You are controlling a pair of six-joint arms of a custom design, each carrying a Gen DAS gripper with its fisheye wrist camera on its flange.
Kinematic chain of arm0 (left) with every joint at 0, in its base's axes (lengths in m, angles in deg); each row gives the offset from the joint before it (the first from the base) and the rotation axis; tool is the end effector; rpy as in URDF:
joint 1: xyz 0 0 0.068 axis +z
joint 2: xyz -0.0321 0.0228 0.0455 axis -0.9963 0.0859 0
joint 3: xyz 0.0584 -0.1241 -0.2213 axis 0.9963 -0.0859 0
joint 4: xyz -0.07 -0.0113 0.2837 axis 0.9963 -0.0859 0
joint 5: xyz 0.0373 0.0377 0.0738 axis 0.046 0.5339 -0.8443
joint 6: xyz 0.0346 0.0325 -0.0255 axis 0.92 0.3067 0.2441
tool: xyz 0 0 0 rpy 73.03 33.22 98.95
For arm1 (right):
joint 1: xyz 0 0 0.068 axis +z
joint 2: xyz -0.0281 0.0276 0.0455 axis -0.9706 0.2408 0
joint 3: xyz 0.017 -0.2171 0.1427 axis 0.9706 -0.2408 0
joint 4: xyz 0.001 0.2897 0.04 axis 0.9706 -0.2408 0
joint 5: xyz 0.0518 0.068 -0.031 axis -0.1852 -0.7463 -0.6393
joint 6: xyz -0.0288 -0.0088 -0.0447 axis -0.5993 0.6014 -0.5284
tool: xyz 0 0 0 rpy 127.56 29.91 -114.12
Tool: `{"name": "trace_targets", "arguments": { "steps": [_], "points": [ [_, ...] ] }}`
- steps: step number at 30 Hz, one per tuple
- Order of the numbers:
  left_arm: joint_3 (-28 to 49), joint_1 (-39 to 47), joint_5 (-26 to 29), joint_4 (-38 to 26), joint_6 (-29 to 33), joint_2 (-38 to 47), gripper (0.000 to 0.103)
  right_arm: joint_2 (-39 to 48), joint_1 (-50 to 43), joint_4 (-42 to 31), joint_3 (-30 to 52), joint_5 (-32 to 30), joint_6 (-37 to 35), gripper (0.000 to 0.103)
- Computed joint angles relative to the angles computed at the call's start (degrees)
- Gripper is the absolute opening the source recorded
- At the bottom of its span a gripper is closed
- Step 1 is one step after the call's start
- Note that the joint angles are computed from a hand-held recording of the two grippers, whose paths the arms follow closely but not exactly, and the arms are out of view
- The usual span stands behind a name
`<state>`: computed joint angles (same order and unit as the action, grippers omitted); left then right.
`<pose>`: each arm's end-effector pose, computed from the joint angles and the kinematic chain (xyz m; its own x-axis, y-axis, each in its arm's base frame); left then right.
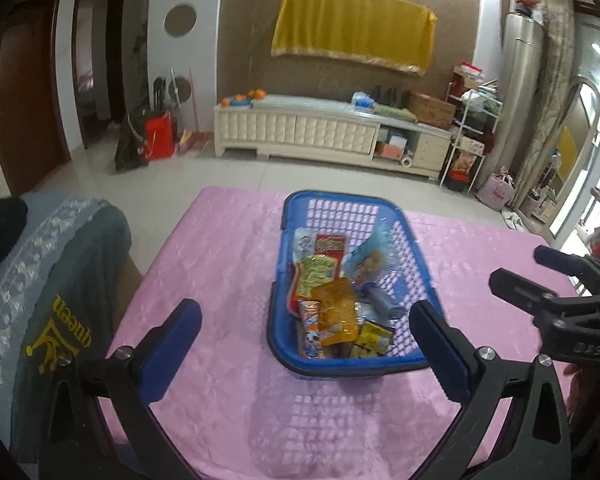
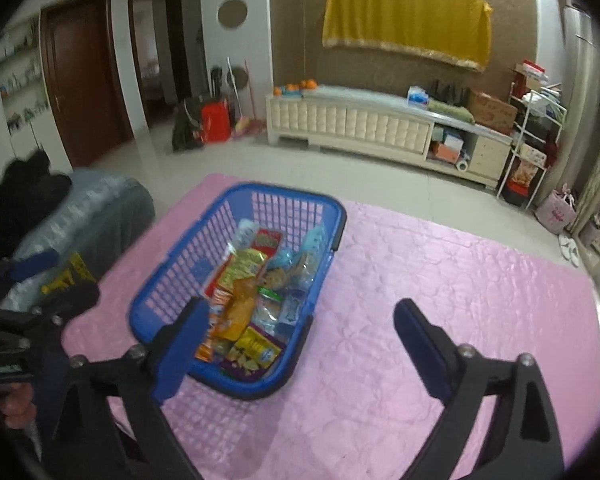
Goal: Organize snacks
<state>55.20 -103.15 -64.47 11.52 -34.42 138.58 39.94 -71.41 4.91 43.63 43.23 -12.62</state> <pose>0.3110 -0.1006 0.3382 -0.6396 0.0573 -0.7666 0.2000 0.9753 -0.0940 0.3121 0.0275 0.3408 -0.6631 -0.0493 -0.7469 -0.1216 0.9917 0.0425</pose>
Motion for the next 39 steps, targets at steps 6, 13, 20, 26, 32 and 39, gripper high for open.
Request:
{"name": "trace_targets", "arguments": {
  "steps": [6,13,20,26,32,39],
  "points": [
    [-6.3,-6.4,-4.2,1.2,-2.5,-10.4,0.103,-11.2,-1.2,0.1,-6.7,0.5,0.1,0.103],
    [-10.6,-16.1,-11.6,0.1,-5.0,-20.6,0.103,-25.3,1.0,-1.7,-13.0,5.7,0.1,0.103],
    [-12.5,-24.7,-19.5,-3.4,-7.2,-27.7,0.103,-35.2,6.2,-5.2,-16.1,11.4,2.2,0.103],
    [-13.4,-28.6,-22.9,-5.4,-8.5,-30.2,0.103,-40.3,7.0,-8.4,-17.7,11.6,4.7,0.103],
    [-14.5,-31.3,-24.9,-6.9,-9.8,-31.8,0.103,-43.0,8.9,-11.3,-17.3,13.4,6.4,0.103],
    [-14.8,-31.3,-23.9,-7.5,-10.4,-32.2,0.103,-44.6,9.4,-13.1,-18.0,14.6,7.7,0.103]
  ]
}}
